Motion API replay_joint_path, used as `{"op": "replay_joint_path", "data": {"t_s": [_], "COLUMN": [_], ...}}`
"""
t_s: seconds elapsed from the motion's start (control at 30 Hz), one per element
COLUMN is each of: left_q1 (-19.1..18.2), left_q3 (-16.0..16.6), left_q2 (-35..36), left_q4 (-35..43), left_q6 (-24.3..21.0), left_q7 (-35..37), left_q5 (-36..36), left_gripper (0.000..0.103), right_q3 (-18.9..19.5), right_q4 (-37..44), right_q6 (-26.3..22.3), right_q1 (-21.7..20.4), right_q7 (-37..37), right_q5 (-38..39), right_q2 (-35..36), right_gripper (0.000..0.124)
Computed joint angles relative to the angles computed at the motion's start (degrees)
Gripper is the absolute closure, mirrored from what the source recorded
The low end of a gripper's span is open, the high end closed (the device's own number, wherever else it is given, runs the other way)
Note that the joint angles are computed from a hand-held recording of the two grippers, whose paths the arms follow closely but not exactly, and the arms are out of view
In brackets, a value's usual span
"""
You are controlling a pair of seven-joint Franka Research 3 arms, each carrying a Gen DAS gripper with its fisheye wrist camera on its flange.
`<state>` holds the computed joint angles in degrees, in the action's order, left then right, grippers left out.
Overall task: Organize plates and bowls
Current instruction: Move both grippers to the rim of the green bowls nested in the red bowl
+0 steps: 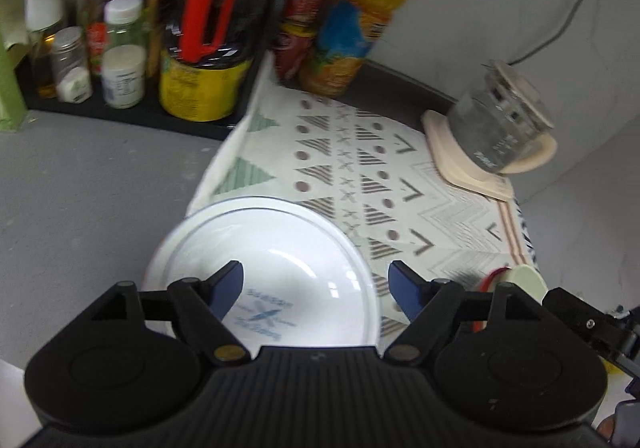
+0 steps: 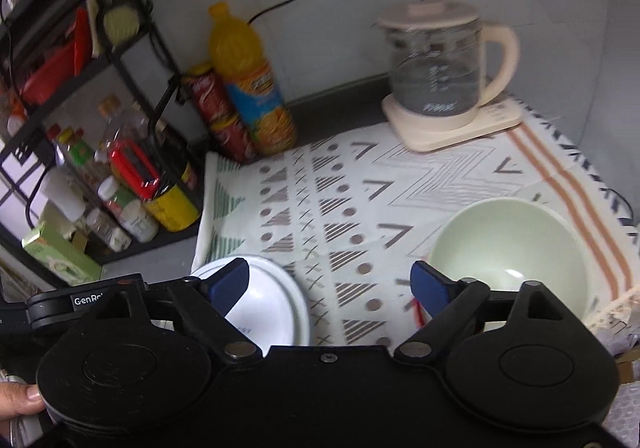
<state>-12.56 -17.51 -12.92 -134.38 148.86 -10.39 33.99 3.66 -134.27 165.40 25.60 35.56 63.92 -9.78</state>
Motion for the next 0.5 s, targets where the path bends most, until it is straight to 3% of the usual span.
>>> {"op": "replay_joint_path", "data": {"t_s": [0.5], "left_q1": [-2.97], "left_q3": [0.46], "left_q2": [9.10], "left_q4": [11.22], "left_q6": [1.59], "left_q7": [5.54], "left_q5": [2.37], "left_gripper": [0.025], "right_q3": [-3.77], "right_q4": [-3.13], "right_q6": [4.35], "right_q1": [-3.34], "right_q7": [0.80], "right_q5": [2.33], "right_q2": [-2.46], "right_gripper": [0.030]}}
